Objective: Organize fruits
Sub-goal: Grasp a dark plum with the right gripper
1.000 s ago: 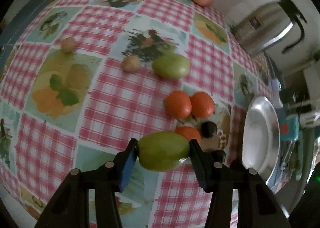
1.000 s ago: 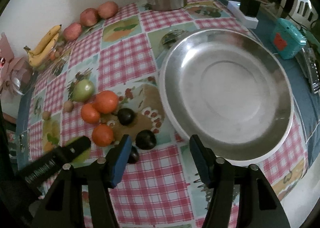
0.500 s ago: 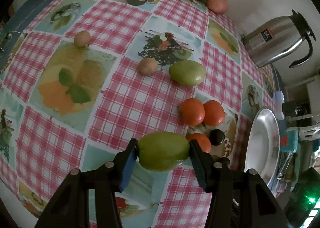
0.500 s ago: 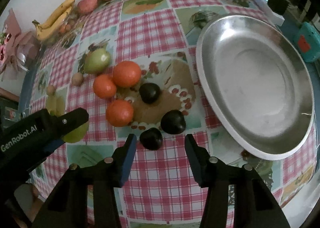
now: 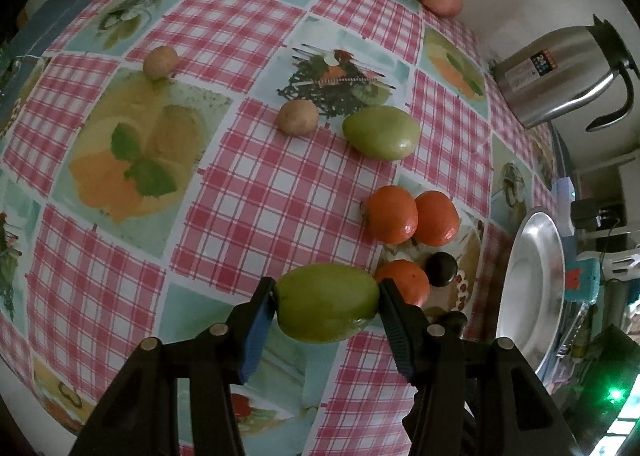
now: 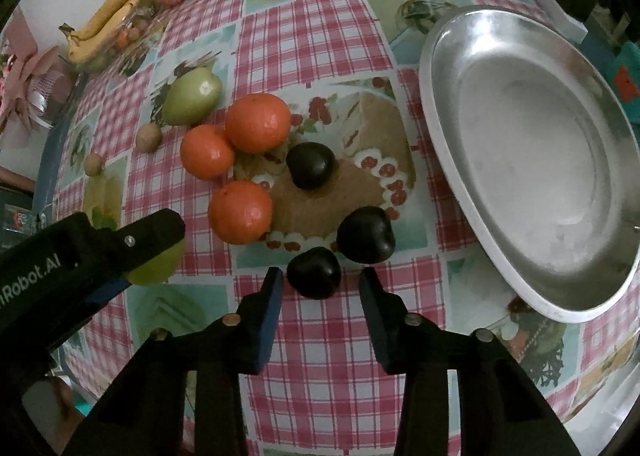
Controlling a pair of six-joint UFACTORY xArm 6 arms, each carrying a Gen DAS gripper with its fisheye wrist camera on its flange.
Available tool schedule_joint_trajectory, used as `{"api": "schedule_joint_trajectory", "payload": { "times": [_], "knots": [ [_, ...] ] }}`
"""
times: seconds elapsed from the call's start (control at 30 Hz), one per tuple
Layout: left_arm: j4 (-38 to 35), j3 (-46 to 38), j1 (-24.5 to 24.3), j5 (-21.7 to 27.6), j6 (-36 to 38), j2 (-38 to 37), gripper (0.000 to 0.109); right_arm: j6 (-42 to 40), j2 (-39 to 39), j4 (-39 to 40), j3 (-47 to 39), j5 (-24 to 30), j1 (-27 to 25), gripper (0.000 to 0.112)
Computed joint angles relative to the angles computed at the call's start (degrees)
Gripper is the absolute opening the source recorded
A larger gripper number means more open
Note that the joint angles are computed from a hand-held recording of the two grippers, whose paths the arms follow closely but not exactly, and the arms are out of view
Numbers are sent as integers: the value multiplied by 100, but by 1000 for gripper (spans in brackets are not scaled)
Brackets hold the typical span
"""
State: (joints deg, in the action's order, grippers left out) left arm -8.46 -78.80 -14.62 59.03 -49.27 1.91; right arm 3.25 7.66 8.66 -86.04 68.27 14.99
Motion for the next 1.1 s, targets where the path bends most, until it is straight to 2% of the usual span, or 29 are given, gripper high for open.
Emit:
{"api": "schedule_joint_trajectory", "payload": {
  "times": [0.27,0.5,0.83,1.1],
  "knots": [
    [6,-6,-8,13,-2,11,55,-115,48,105,-50,-13,10,28],
    [10,46,5,-32,-14,-24,55,-259,3,363,-36,-36,-26,27],
    [234,-55,13,-131,-39,-91,55,-348,-291,517,95,-511,-32,27],
    [383,-231,-133,-147,14,-22,55,-54,-447,224,190,-848,-232,27]
  ]
}}
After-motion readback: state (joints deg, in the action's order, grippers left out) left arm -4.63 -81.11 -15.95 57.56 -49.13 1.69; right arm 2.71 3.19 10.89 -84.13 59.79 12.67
